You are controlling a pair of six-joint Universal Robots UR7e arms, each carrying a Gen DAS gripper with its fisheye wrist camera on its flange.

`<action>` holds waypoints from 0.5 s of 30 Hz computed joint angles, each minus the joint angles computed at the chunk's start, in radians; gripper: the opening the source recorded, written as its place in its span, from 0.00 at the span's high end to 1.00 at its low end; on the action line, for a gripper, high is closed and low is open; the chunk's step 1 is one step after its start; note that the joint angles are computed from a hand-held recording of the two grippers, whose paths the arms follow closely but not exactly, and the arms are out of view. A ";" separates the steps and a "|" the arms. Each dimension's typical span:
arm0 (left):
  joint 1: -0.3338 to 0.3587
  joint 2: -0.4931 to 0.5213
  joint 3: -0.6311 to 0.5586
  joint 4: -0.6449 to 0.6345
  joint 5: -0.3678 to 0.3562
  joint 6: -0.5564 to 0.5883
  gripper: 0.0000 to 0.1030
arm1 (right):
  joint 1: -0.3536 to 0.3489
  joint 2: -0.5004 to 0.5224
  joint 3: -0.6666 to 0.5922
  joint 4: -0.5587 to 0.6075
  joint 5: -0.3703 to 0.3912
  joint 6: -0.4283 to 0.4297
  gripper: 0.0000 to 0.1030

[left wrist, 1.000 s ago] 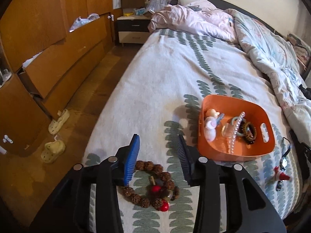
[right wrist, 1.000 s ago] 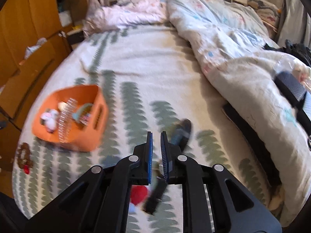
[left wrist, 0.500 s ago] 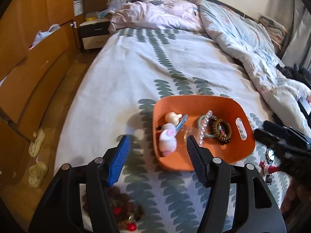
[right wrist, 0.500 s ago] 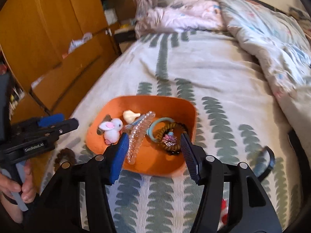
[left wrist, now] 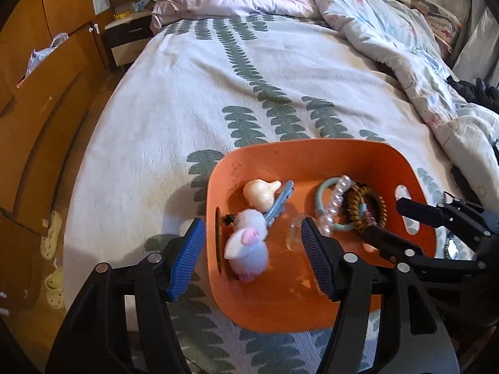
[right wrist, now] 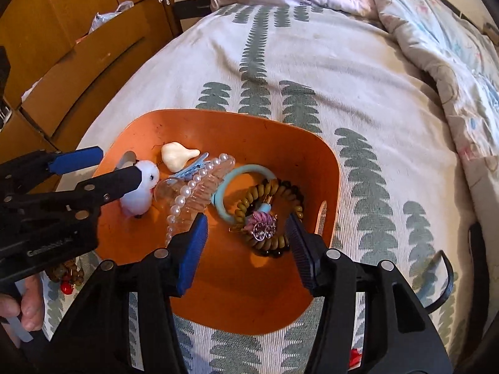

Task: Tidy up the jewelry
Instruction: 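Move both open grippers back down into the orange basket, then close the left gripper on the white bunny plush while the right grips the brown coiled bracelet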

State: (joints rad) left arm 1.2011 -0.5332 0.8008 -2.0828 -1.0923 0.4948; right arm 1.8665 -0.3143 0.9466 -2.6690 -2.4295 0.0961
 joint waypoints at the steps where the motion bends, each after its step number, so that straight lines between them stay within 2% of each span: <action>1: 0.001 0.007 -0.014 0.011 0.001 -0.007 0.39 | -0.001 0.002 -0.002 -0.015 0.005 -0.013 0.49; 4: 0.003 0.017 -0.049 0.045 -0.018 -0.024 0.39 | -0.001 0.010 -0.019 -0.005 0.014 -0.039 0.55; 11: 0.008 0.027 -0.108 0.125 -0.087 -0.028 0.39 | -0.005 0.005 -0.017 0.015 0.052 -0.031 0.59; 15: 0.010 0.056 -0.156 0.202 -0.094 -0.041 0.62 | -0.006 0.028 -0.051 0.050 0.039 -0.034 0.60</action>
